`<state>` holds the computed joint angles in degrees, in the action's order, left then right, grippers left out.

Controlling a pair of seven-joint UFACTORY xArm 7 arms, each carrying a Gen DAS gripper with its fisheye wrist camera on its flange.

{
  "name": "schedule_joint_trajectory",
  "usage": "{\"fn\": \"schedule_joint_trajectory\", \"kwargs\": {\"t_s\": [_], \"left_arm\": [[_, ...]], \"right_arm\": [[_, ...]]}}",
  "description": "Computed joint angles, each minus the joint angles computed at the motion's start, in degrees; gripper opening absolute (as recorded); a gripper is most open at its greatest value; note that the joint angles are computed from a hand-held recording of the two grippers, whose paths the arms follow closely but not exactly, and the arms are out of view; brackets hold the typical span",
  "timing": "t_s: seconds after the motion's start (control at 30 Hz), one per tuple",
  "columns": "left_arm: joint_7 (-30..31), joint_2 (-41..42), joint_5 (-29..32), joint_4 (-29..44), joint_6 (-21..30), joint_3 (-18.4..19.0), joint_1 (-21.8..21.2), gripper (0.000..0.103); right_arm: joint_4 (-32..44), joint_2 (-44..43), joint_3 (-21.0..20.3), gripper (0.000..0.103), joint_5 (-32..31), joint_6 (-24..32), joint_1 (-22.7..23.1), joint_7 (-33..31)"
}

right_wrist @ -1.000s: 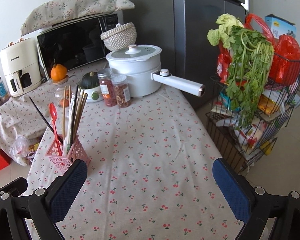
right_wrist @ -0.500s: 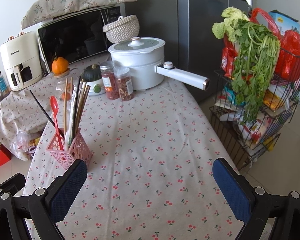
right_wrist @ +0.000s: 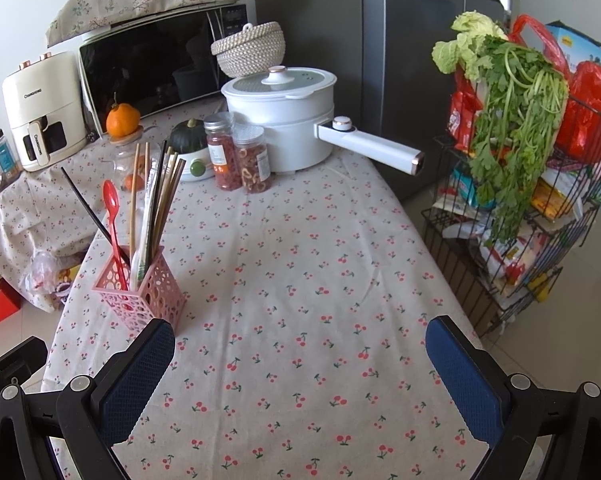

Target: Organize utensils

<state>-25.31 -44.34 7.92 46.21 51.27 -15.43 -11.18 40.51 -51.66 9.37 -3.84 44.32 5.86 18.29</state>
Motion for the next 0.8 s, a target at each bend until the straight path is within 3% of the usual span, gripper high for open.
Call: {"fn": "schedule_joint_trajectory", "kwargs": {"t_s": [0.8], "left_arm": [[0.1, 0.1, 0.3, -0.2, 0.0, -0.1, -0.2, 0.101]], "right_arm": [[-0.2, 0.0, -0.3, 0.103, 0.5, 0.6, 0.3, 0.1]]}}
